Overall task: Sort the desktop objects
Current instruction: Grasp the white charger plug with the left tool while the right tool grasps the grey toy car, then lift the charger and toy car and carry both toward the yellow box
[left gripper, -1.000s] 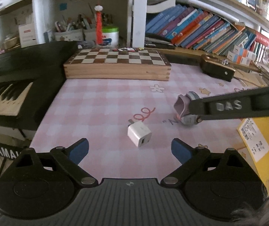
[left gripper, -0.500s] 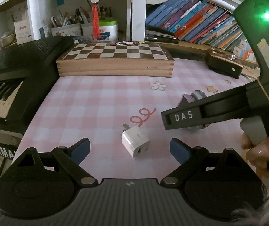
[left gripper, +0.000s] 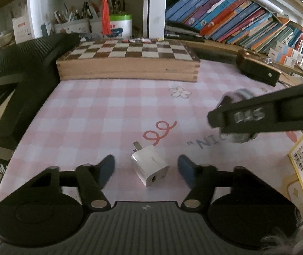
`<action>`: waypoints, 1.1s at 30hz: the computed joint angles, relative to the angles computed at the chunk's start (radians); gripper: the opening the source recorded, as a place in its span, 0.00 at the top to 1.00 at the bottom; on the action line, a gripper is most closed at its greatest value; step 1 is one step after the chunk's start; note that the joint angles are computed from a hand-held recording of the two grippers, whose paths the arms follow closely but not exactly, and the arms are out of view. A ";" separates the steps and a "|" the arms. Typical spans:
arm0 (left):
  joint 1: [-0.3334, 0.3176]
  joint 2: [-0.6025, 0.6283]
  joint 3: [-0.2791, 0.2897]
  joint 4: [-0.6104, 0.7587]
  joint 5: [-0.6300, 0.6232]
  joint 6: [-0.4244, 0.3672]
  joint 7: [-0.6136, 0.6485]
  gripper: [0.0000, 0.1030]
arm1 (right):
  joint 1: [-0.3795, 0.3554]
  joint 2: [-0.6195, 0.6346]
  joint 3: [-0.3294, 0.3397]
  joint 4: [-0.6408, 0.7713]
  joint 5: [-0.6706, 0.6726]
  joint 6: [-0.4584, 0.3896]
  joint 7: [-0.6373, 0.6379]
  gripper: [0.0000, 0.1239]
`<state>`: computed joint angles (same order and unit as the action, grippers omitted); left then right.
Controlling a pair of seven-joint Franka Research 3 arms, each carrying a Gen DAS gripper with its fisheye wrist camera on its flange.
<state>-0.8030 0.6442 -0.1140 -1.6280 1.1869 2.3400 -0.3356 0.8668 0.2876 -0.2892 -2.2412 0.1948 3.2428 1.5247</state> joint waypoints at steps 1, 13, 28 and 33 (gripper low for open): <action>-0.005 0.002 0.003 0.002 0.004 -0.009 -0.004 0.48 | 0.001 -0.007 -0.001 -0.007 0.002 0.008 0.002 0.65; 0.000 -0.063 -0.003 -0.076 0.074 0.006 -0.091 0.68 | -0.037 -0.073 0.064 -0.066 0.100 0.047 -0.058 0.65; 0.031 -0.267 -0.103 -0.296 0.223 -0.026 -0.351 0.68 | 0.110 -0.214 0.015 -0.192 0.405 0.115 -0.308 0.64; 0.059 -0.364 -0.153 -0.400 0.292 0.000 -0.516 0.68 | 0.139 -0.283 0.043 -0.229 0.630 0.146 -0.499 0.64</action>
